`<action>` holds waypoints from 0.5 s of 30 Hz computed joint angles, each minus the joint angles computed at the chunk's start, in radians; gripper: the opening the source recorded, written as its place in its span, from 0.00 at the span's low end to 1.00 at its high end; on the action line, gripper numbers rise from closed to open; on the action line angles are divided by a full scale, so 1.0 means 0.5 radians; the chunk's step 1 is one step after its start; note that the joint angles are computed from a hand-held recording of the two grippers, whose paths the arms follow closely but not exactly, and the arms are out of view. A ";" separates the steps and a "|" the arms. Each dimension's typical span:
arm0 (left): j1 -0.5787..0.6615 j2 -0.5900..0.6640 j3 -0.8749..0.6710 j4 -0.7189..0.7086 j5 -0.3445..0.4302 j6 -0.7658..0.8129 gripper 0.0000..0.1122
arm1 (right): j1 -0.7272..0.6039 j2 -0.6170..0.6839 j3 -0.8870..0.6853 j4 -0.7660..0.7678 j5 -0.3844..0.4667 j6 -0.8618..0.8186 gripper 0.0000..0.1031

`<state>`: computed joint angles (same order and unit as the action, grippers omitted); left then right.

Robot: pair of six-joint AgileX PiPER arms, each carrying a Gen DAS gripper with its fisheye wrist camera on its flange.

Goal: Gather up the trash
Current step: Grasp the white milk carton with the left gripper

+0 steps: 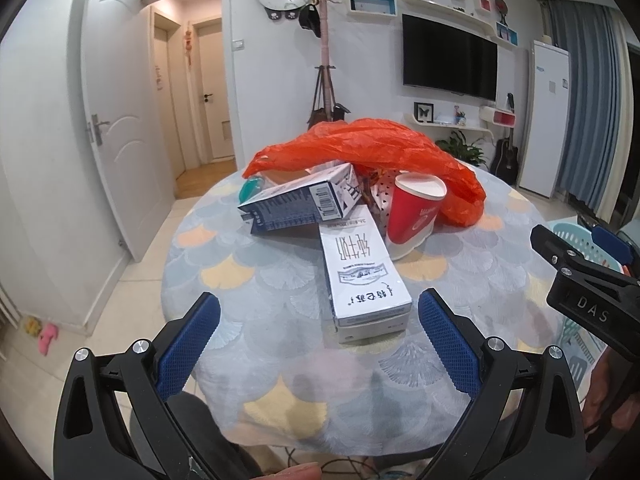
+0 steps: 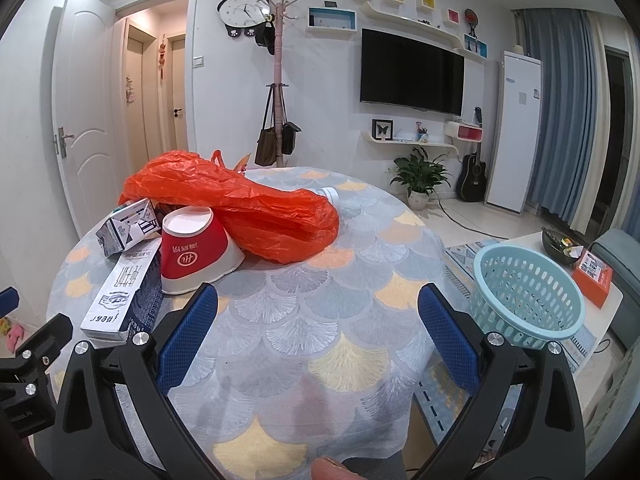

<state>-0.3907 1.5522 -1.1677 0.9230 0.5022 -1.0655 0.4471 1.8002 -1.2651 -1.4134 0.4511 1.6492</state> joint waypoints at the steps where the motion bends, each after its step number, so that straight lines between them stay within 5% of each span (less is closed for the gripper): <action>1: 0.000 0.016 -0.012 -0.009 -0.005 0.010 0.85 | -0.005 0.002 0.001 -0.002 -0.003 0.006 0.93; 15: 0.022 0.418 -0.439 -0.415 0.079 0.483 0.85 | -0.129 0.042 -0.013 0.041 -0.088 -0.027 0.93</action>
<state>-0.3798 1.7611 -1.3872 0.7156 0.5417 -0.8239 0.3827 1.8212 -1.2717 -1.3929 0.4073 1.6357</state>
